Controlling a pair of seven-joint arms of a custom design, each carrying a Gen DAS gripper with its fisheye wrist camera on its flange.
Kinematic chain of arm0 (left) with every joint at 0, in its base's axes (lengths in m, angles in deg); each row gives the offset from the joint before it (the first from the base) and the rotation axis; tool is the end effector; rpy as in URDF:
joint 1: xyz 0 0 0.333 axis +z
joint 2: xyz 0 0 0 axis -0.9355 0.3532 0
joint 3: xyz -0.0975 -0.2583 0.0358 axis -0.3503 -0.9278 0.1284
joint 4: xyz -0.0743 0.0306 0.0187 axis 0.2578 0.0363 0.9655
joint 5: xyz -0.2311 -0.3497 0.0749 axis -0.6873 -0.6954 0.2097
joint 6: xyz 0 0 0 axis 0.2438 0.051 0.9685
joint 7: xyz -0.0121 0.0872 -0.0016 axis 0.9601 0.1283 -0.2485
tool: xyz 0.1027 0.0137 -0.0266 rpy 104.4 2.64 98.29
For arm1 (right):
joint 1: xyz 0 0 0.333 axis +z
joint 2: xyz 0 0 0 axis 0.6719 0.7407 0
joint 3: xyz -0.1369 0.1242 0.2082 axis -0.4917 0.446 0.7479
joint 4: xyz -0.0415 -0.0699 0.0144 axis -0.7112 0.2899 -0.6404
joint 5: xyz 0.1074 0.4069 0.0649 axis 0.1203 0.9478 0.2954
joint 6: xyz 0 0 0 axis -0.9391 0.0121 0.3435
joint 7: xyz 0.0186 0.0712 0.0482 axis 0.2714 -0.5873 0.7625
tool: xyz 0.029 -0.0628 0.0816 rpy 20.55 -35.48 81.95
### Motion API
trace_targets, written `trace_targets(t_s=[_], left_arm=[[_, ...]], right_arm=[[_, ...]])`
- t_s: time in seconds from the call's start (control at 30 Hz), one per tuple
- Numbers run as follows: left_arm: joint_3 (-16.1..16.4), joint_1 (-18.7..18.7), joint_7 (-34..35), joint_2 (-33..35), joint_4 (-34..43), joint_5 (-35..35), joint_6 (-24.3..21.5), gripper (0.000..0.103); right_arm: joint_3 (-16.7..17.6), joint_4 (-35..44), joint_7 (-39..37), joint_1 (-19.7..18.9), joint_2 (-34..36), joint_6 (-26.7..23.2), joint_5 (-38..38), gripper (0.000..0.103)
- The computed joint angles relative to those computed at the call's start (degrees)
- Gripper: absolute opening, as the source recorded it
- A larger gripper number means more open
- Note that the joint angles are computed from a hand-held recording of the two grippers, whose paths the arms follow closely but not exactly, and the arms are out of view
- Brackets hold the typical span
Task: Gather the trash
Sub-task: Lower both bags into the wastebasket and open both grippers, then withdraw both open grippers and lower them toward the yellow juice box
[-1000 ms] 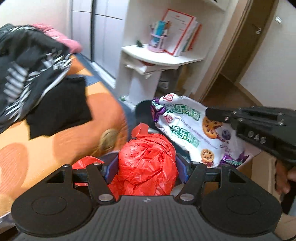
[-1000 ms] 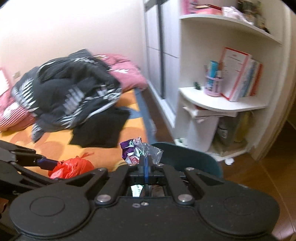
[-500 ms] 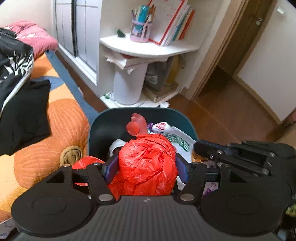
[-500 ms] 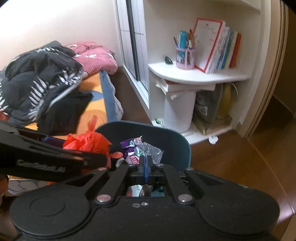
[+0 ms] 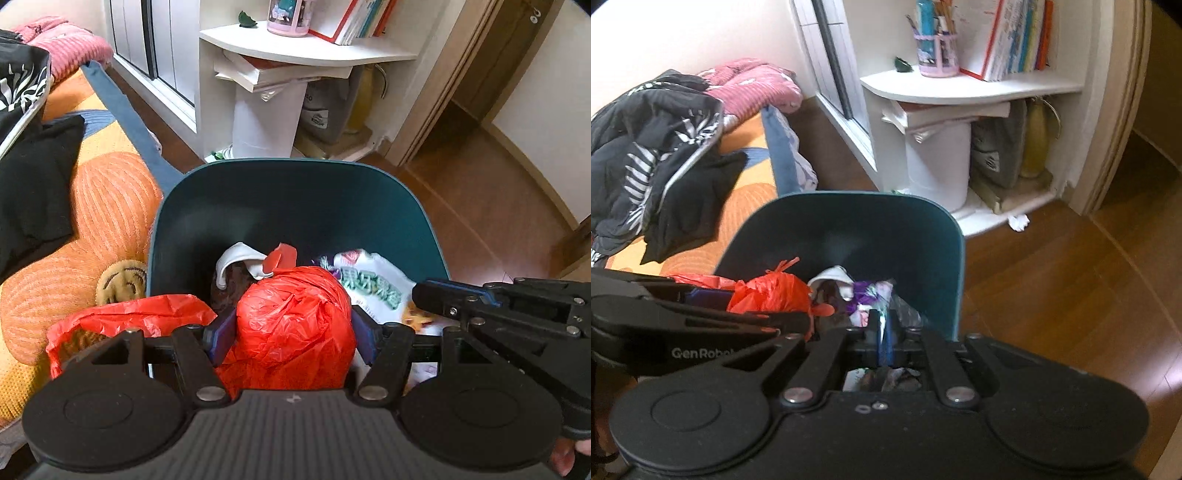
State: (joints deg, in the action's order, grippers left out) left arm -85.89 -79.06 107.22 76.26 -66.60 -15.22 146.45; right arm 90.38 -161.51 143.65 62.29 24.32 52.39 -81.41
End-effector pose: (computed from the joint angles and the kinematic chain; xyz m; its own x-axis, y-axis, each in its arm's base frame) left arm 0.5458 -0.2103 0.6843 -0.5597 -0.8221 0.1041 -0.7587 0.4579 -0.4633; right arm 0.4423 0.3285 0.6646 -0.2022 -0.9466 -0.2512 -0.7363 0.3161 -0.5983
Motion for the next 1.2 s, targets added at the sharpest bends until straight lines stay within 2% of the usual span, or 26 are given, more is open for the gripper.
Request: trace_targets(t_s=[0.1, 0.17, 0.27, 0.43, 0.47, 0.67, 0.87, 1.0, 1.2], left_arm=[[0.0, -0.1, 0.4, -0.2, -0.3, -0.7, -0.6, 0.066], [0.0, -0.2, 0.9, -0.8, -1.0, -0.7, -0.5, 0.067], [0.1, -0.3, 1.8, -2.0, -1.9, -0.5, -0.4, 0.068], [1.2, -0.4, 3.3, -4.6, -3.2, -2.4, -0.7, 0.073], [1.5, -0.4, 3.4, -5.2, -3.4, -2.8, -0.8, 0.075], [3.7, 0.2, 4.2, -8.9, -4.4, -4.8, -1.9, 0.075], [6.4, 1.3, 5.4, -13.1, -5.8, -6.2, -2.5, 0.075], [8.6, 2.4, 6.0, -16.0, -7.1, -6.9, -2.5, 0.081], [12.2, 4.7, 7.8, -19.3, -9.0, -6.8, -2.9, 0.081]], right_arm=[[-0.1, -0.6, 0.5, 0.0, -0.8, -0.6, 0.6, 0.013], [0.0, -0.9, 1.1, -0.1, -1.5, -1.1, 0.9, 0.021], [0.0, -1.5, 1.2, -0.2, -2.4, -1.2, 1.9, 0.024], [0.8, -1.1, 1.1, -0.4, -3.6, -2.8, 2.0, 0.03], [1.0, -0.8, 1.0, -0.4, -3.7, -3.1, 1.8, 0.034], [1.9, 1.6, 0.0, 0.1, -3.6, -3.7, 2.3, 0.043], [3.0, 6.4, -0.4, 1.3, -1.1, -3.3, 2.1, 0.049], [3.7, 11.0, -0.6, 2.9, 2.1, -3.0, 1.0, 0.051], [4.0, 20.0, -1.7, 7.3, 9.5, -3.9, -1.5, 0.052]])
